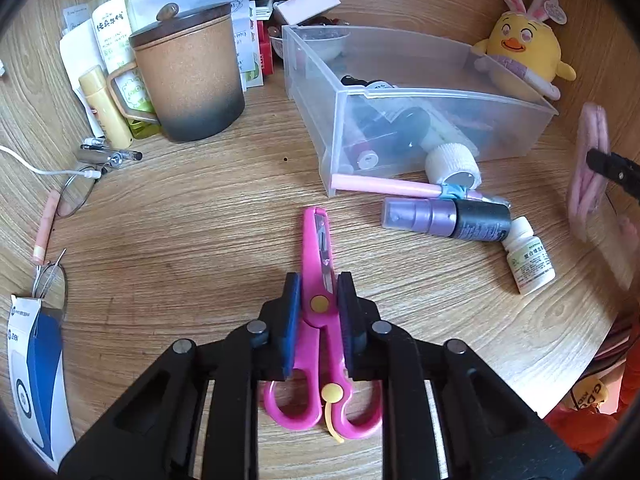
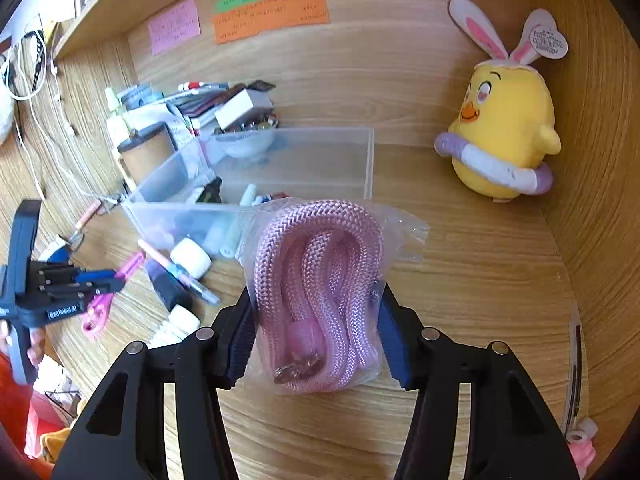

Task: Organize objects
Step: 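Lift the scissors and cord bag and carry both over the clear box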

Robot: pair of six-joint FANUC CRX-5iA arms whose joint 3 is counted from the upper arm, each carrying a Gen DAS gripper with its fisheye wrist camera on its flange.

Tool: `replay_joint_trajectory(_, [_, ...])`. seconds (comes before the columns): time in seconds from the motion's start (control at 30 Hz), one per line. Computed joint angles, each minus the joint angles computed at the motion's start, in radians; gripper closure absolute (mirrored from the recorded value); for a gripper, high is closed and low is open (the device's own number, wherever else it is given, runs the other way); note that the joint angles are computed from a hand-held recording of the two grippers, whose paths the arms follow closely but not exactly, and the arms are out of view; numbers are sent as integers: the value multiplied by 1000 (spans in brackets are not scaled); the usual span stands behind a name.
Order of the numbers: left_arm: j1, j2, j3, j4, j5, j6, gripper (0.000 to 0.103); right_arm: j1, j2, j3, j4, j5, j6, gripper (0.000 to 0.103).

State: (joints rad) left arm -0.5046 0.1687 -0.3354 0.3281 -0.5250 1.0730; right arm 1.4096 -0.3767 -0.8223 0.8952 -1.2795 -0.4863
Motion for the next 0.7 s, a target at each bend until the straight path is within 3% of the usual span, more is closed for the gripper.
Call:
replay_joint_trajectory(0.13, [-1,-39,-28,-3,46,30,85,-4,-10,-2,32,-8,-8,52])
replay_joint_trajectory(0.33, [2,-111,-79,98,126,-32,85,-10,-22,4,77,-37,-12,52])
replay_joint_trajectory(0.53, [-11,-151,-118,242,214,-161,85,-38,-23,21,134,-55,2,52])
replay_joint_trajectory(0.7, [-44,-160,-140,434,273,-326,85,-98,-12,45,184,-30,37,52])
